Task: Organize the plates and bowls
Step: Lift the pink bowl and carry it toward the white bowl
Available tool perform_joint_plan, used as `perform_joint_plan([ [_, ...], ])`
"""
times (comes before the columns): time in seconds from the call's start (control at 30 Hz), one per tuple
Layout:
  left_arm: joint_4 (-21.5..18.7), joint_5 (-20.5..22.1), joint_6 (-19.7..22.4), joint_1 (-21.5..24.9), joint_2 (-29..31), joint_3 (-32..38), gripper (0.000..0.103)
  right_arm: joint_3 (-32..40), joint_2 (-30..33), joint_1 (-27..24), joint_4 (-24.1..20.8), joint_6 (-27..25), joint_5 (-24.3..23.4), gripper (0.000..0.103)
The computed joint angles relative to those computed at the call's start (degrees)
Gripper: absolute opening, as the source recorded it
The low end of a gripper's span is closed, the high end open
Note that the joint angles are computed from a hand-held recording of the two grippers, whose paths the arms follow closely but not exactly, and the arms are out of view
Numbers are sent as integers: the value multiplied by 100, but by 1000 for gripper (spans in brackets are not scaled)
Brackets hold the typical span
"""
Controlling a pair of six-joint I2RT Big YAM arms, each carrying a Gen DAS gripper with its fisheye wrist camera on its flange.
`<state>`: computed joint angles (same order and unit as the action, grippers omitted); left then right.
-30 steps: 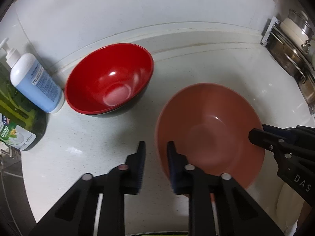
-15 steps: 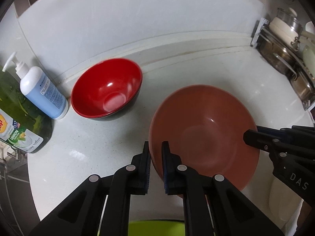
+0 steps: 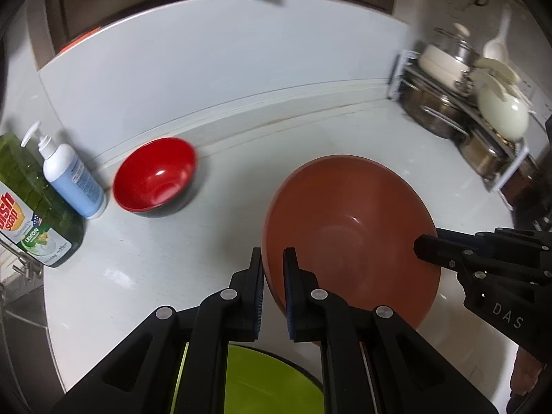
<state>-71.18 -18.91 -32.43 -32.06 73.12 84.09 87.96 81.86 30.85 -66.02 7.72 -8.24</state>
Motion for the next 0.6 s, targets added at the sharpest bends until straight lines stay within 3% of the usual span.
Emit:
perform_joint_plan([
  [0.6,-91,99,-20,-1030,473,540,13,-950,-1330,-689,-261,-191,241,12],
])
